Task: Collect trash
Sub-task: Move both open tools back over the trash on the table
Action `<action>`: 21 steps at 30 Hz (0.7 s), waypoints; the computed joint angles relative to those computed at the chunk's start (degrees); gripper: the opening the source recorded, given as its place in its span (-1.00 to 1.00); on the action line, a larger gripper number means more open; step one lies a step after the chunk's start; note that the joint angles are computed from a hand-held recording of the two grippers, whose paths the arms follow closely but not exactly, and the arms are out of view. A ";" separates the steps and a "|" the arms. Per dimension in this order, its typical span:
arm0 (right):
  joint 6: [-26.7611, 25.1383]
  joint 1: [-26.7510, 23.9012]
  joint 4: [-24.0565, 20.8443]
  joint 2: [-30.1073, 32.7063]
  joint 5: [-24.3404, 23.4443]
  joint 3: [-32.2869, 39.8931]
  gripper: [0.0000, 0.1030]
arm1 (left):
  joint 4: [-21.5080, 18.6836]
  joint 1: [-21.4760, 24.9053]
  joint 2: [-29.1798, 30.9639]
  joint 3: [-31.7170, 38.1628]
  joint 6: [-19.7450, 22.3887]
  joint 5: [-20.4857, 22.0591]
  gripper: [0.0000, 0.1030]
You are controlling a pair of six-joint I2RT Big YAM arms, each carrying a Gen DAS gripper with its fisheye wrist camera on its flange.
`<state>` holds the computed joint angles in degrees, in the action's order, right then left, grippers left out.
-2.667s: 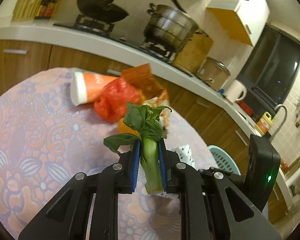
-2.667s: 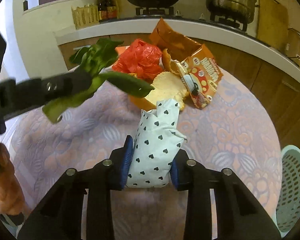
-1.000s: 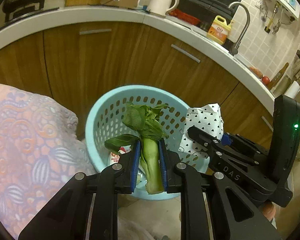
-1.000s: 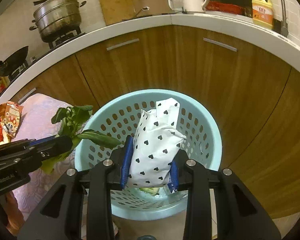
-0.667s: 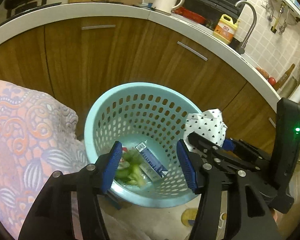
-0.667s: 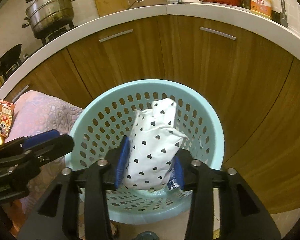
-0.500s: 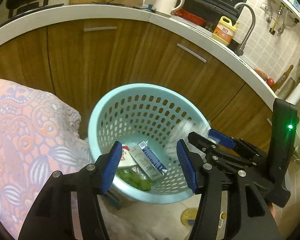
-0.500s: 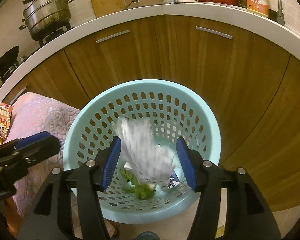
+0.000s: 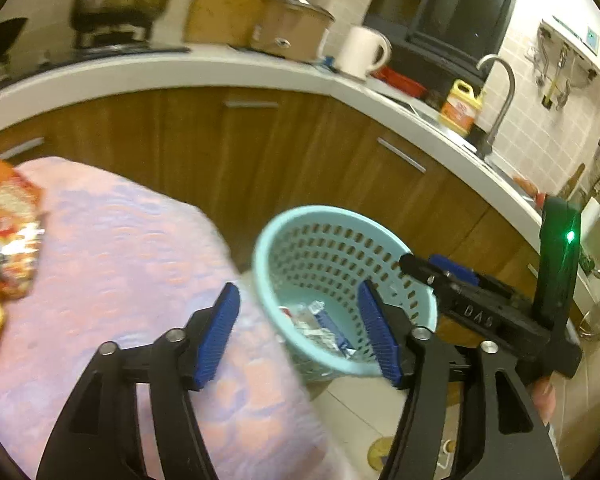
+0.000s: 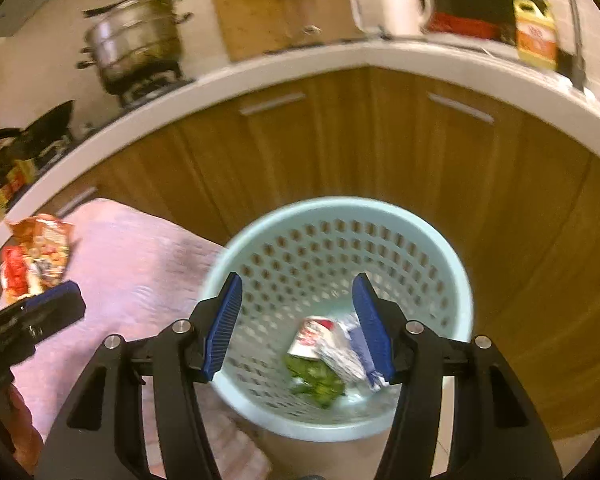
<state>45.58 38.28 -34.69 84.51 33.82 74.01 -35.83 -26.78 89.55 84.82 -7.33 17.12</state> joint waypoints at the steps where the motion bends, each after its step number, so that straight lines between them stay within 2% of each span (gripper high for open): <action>1: -1.44 0.85 0.50 0.67 0.30 1.47 0.05 | 0.50 0.71 -1.45 -1.32 0.35 -0.90 0.18; 7: -8.90 4.77 1.81 5.91 0.14 10.23 0.05 | 2.86 6.18 -7.72 -6.93 -1.16 -3.76 0.19; 13: -15.98 8.41 -0.08 14.96 -1.17 23.31 0.05 | 2.28 11.75 -12.00 -9.96 -3.46 -11.08 0.19; 17: -18.71 10.07 -1.93 20.77 -1.79 31.30 0.05 | 1.72 15.43 -13.68 -11.88 -5.16 -11.53 0.21; 21: -18.85 10.28 -3.95 25.73 -2.34 37.56 0.05 | -0.03 17.73 -13.37 -12.53 -6.37 -10.94 0.21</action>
